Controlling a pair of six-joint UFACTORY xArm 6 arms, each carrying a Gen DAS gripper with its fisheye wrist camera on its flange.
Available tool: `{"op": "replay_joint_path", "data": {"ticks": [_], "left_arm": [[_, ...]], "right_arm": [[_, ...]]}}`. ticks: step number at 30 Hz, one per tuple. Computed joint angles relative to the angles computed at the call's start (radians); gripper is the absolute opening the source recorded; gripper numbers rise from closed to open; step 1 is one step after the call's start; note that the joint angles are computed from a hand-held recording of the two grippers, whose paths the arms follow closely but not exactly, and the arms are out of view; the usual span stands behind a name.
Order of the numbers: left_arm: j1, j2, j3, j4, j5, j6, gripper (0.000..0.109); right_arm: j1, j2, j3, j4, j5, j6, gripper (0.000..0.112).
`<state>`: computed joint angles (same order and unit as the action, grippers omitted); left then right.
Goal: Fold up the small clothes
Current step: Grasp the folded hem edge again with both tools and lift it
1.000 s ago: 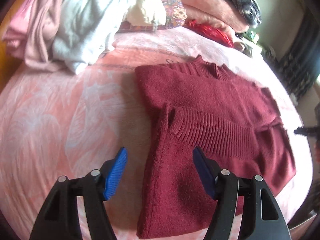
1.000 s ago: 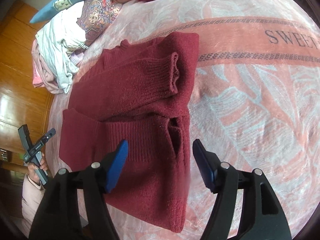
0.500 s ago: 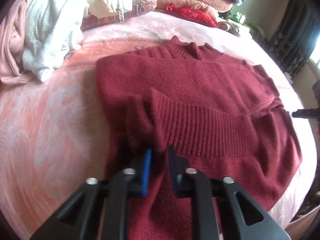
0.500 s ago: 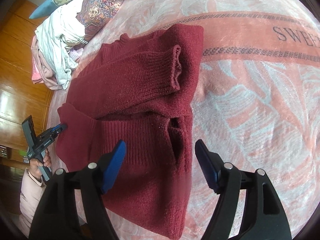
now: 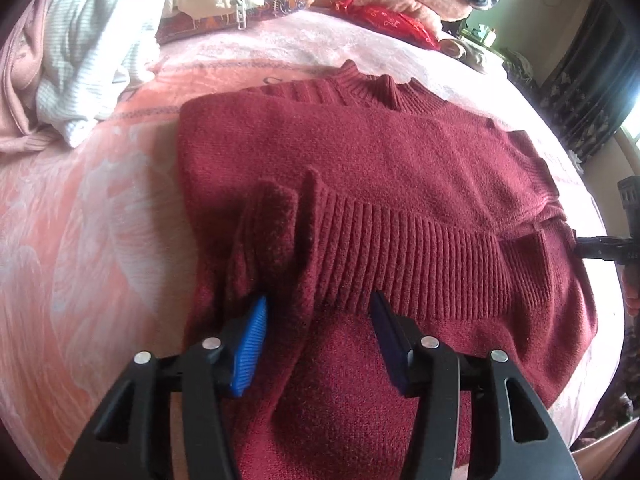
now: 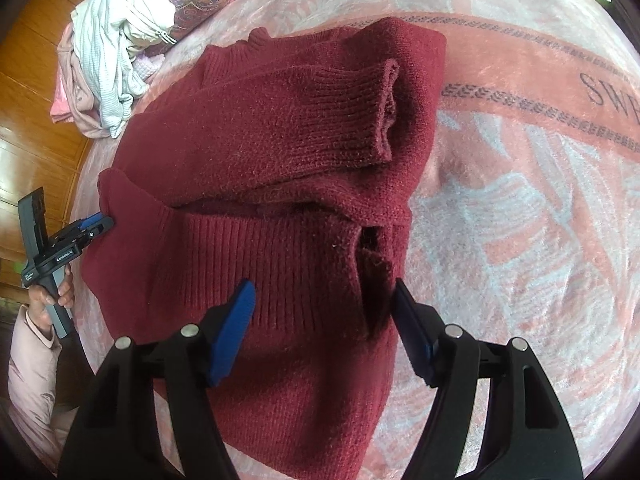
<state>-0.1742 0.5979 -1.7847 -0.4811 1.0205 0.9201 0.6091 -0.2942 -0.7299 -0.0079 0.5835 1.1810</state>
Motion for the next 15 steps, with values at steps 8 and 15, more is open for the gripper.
{"op": "replay_joint_path", "data": {"ticks": [8, 15], "left_arm": [[0.010, -0.009, 0.026, -0.004, -0.053, -0.008, 0.011], [0.055, -0.055, 0.036, -0.128, -0.027, 0.031, 0.006]], "right_arm": [[0.008, -0.009, -0.002, -0.016, 0.007, -0.039, 0.006], [0.024, -0.102, 0.021, -0.137, -0.037, 0.015, 0.005]]}}
